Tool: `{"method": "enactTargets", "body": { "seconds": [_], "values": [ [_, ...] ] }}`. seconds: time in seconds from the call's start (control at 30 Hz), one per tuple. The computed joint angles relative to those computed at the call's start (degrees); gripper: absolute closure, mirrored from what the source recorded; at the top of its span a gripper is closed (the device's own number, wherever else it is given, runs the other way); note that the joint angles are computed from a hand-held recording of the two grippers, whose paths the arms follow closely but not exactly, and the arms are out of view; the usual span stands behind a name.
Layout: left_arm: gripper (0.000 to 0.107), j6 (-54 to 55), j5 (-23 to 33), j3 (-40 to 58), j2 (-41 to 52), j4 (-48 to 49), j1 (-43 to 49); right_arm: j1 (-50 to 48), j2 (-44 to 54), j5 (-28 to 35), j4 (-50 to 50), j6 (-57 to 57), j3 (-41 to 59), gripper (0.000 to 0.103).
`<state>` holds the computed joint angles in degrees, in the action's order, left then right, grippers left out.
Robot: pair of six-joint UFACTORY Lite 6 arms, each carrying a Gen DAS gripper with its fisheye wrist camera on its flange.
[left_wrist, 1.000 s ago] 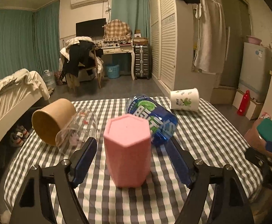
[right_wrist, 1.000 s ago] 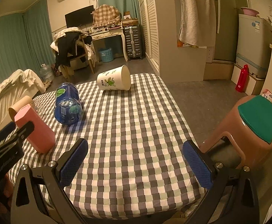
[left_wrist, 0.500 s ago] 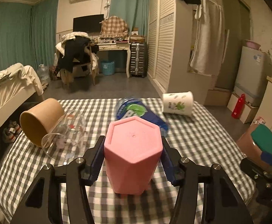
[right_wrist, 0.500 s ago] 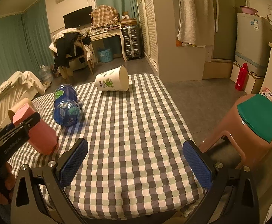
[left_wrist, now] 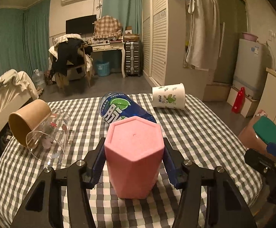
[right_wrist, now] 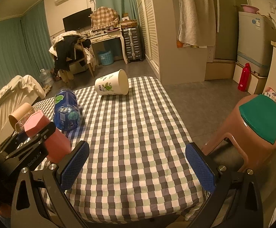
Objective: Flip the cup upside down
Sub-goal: 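Lower the pink cup onto the cloth standing on its end, then open the left gripper and pull it back from the pink cup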
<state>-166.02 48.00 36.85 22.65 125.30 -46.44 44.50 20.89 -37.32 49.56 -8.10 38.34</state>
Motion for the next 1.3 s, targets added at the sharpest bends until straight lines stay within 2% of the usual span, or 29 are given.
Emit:
{"method": "enactTargets", "body": {
  "seconds": [0.07,0.13,0.17,0.2,0.27,0.37,0.57,0.67,0.8,0.87,1.03,1.3],
  "values": [
    [0.05,1.1,0.4,0.2,0.1,-1.0,-0.5,0.0,-0.3,0.1,-0.4,0.4,-0.1,0.001],
    [0.039,1.7,-0.1,0.8,0.6,-2.1,-0.6,0.1,-0.6,-0.1,-0.5,0.5,-0.4,0.001],
    [0.025,1.8,-0.3,1.2,1.0,-2.7,-0.6,0.2,-0.7,-0.2,-0.5,0.5,-0.5,0.001],
    [0.016,2.0,0.3,1.1,1.0,-4.0,-1.0,0.3,-1.0,-0.3,-0.5,0.6,-0.6,0.001],
    [0.015,1.5,2.9,-1.0,-1.1,-5.0,-2.0,0.4,-1.7,-0.8,-0.4,0.7,-1.4,0.001],
    [0.01,3.8,2.5,-2.7,-5.3,-6.8,-2.3,0.5,-3.4,-1.8,-0.6,1.5,-3.0,0.001],
    [0.009,9.9,4.1,-10.5,-20.1,-13.5,-4.7,2.6,-7.9,-4.2,0.5,0.7,-6.0,0.001],
    [0.009,15.8,5.5,-14.6,-28.3,-21.7,-7.8,5.4,-9.7,-5.9,3.0,-1.8,-6.7,0.001],
    [0.009,20.4,7.9,-18.1,-34.3,-28.9,-11.8,9.3,-10.1,-7.7,6.5,-5.6,-5.9,0.001],
    [0.009,21.1,9.7,-20.1,-36.5,-32.8,-14.2,11.1,-9.2,-8.8,7.9,-7.1,-4.8,0.001],
    [0.007,18.6,9.4,-25.6,-41.9,-34.3,-14.9,14.3,-6.0,-10.9,8.6,-8.6,-2.1,0.001],
    [0.006,16.0,9.0,-26.4,-39.7,-34.5,-12.8,16.5,-0.5,-11.5,8.3,-11.2,2.7,0.0]
  ]
}}
